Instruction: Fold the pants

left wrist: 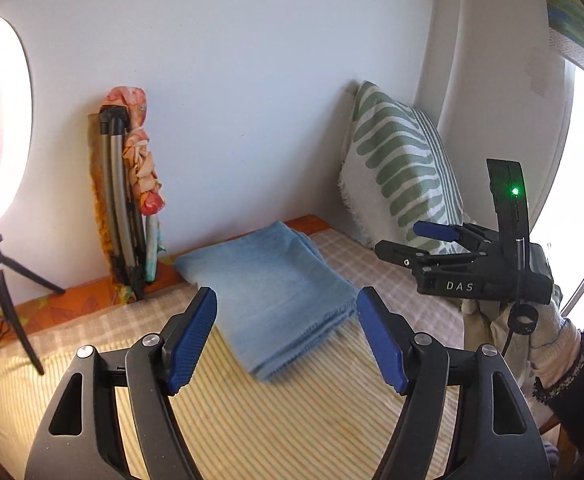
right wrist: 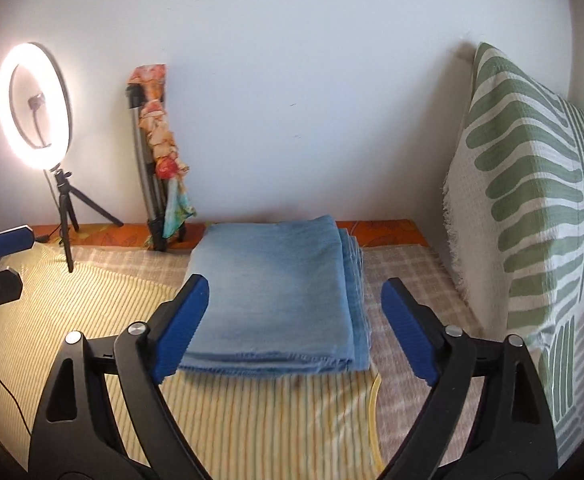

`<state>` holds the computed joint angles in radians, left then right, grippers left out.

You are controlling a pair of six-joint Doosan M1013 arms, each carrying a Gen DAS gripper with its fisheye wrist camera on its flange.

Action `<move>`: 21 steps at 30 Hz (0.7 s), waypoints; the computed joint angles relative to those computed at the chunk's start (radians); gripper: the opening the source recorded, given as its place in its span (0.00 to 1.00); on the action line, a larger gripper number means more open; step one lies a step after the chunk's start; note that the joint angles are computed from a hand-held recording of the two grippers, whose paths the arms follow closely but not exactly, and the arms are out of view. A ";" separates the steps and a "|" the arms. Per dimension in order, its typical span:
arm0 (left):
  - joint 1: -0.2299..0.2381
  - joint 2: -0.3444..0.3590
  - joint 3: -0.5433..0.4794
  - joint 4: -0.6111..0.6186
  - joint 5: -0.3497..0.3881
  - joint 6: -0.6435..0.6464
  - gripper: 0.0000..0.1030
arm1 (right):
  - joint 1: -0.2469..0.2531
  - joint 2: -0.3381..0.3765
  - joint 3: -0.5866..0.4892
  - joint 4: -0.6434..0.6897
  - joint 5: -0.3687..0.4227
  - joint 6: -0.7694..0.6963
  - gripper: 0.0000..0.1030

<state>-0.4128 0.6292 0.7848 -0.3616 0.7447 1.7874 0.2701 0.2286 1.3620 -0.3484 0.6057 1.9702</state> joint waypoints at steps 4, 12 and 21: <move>-0.005 -0.067 0.117 -0.003 -0.053 0.011 0.77 | 0.039 -0.044 0.067 -0.101 -0.018 0.109 0.93; -0.025 -0.132 0.231 0.155 -0.112 -0.108 0.79 | 0.079 -0.081 0.140 -0.239 -0.058 0.287 0.99; -0.026 -0.161 0.295 0.249 -0.168 -0.221 0.83 | 0.099 -0.078 0.149 -0.302 -0.051 0.333 0.99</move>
